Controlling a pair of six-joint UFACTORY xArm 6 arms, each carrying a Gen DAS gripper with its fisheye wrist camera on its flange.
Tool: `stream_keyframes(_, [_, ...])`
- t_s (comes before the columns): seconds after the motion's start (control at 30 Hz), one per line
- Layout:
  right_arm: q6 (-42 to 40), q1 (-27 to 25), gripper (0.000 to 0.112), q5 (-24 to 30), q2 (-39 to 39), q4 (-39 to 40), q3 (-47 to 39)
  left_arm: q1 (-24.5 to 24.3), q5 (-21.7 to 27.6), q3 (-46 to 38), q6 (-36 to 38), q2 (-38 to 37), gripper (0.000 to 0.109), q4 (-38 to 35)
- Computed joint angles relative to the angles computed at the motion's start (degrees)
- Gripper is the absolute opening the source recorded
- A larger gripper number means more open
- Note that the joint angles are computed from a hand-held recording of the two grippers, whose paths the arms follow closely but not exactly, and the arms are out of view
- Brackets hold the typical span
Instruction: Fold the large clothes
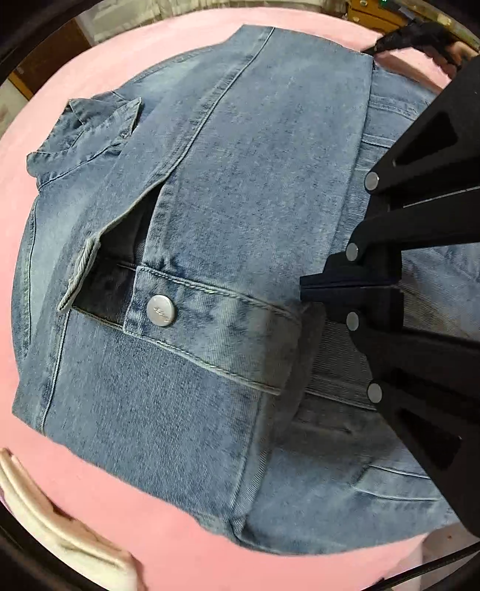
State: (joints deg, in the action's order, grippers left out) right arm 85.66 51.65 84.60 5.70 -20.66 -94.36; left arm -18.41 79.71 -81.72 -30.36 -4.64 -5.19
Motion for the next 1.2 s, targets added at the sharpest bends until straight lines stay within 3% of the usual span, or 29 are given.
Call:
stream_keyframes(0.1, [7.2,4.0,0.000,-3.9,1.2,-9.8,-4.2,-0.8,-1.9,-1.9,3.8,0.4,0.003,-6.0])
stream_keyframes(0.17, [4.7,4.1,0.000,-12.7,4.3,-10.3,-7.3,-2.1,-4.7,-3.2,6.5,1.6,0.003,-12.0])
stream_keyframes(0.3, [-11.9,1.9,0.000,-34.9,18.1,7.0,-18.3,-4.0,-7.0,-11.0,7.5,9.1,0.003,-17.0])
stream_keyframes(0.33, [-16.6,1.3,0.000,-37.5,22.3,12.0,-22.3,-4.0,-7.1,-13.5,7.3,11.3,0.001,-16.8])
stream_keyframes(0.43, [-20.6,-0.6,0.000,-33.5,33.8,14.0,-38.1,-3.7,-7.9,-21.8,6.8,17.6,0.002,-14.0])
stream_keyframes(0.53, [-25.2,-4.9,0.000,-33.0,39.4,19.5,-44.8,-1.8,-4.9,-30.9,7.0,25.1,0.002,-11.6])
stream_keyframes(0.6, [-29.0,-7.6,0.000,-35.7,37.5,21.3,-39.2,-1.0,-3.3,-31.9,7.7,26.7,0.001,-5.2])
stream_keyframes(0.67, [-27.7,-9.7,0.000,-38.1,31.7,19.4,-29.6,0.8,-6.7,-25.6,9.4,22.8,0.001,-3.2])
stream_keyframes(0.73, [-22.5,-11.1,0.000,-31.0,24.9,9.6,-22.7,2.2,-8.4,-20.3,9.2,18.9,0.001,2.2])
stream_keyframes(0.8, [-12.9,-12.0,0.000,-23.8,16.6,0.0,-13.7,4.9,-11.0,-14.7,9.6,15.2,0.001,1.9])
stream_keyframes(0.87, [-7.4,-13.7,0.000,-24.1,11.4,-0.4,-7.4,7.5,-13.0,-10.7,11.0,12.5,0.001,-4.3])
stream_keyframes(0.97, [-7.4,-11.8,0.000,-19.1,10.6,-6.2,-8.9,6.5,-11.1,-11.3,8.1,11.6,0.001,-2.3])
stream_keyframes(1.03, [-4.2,-9.7,0.000,-24.6,8.8,-7.6,-8.3,3.7,-10.8,-12.6,8.1,11.6,0.002,-4.1])
stream_keyframes(1.1, [-1.7,-8.5,0.000,-36.1,9.4,-4.8,-6.6,1.1,-11.0,-12.8,9.9,11.4,0.002,-7.9])
stream_keyframes(1.2, [-7.2,-5.2,0.000,-46.9,15.1,8.0,-8.9,-3.1,-9.1,-14.7,9.8,13.2,0.003,-11.2])
